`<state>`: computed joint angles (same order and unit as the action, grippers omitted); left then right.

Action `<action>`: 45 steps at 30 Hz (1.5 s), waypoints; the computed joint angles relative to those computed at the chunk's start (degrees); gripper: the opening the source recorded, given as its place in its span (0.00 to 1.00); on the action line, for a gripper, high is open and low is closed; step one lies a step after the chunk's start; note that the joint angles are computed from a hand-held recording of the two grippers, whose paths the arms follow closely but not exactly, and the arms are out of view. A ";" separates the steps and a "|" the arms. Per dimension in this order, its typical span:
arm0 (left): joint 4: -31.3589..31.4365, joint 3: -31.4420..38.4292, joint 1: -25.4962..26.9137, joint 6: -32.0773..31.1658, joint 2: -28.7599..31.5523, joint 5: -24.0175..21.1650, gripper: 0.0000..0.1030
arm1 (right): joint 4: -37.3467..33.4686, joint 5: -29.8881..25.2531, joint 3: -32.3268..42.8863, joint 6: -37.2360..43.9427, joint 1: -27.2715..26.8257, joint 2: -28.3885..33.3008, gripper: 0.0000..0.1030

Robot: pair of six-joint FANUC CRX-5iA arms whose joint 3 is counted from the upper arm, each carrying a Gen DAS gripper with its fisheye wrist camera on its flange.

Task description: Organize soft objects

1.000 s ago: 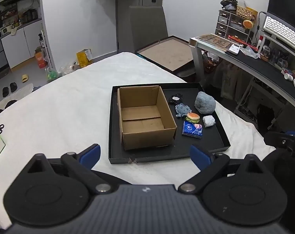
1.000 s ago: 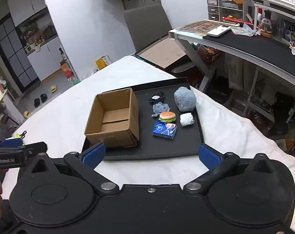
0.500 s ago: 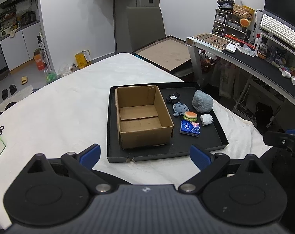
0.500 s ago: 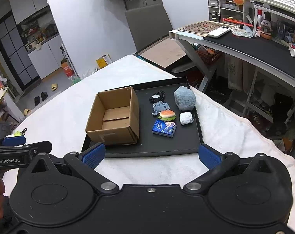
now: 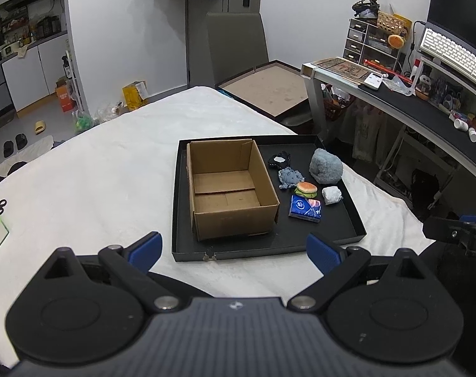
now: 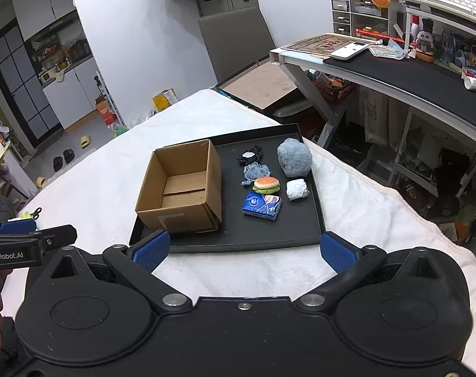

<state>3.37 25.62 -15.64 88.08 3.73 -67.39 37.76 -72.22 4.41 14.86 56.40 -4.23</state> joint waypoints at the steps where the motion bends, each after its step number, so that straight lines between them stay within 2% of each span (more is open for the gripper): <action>1: 0.01 -0.14 -0.02 0.18 -0.10 0.14 0.95 | -0.01 -0.04 0.02 -0.02 -0.01 -0.01 1.00; 34: -0.07 -1.34 0.35 0.83 -0.38 0.92 0.95 | 0.08 -0.42 0.18 -0.26 0.03 0.09 1.00; 45: -0.57 0.05 0.19 1.44 1.59 0.50 0.95 | -1.99 0.46 0.29 -0.38 -2.22 0.86 1.00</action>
<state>2.80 25.67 -15.46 89.52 5.32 -66.89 35.77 -71.76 4.70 14.48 54.18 -3.37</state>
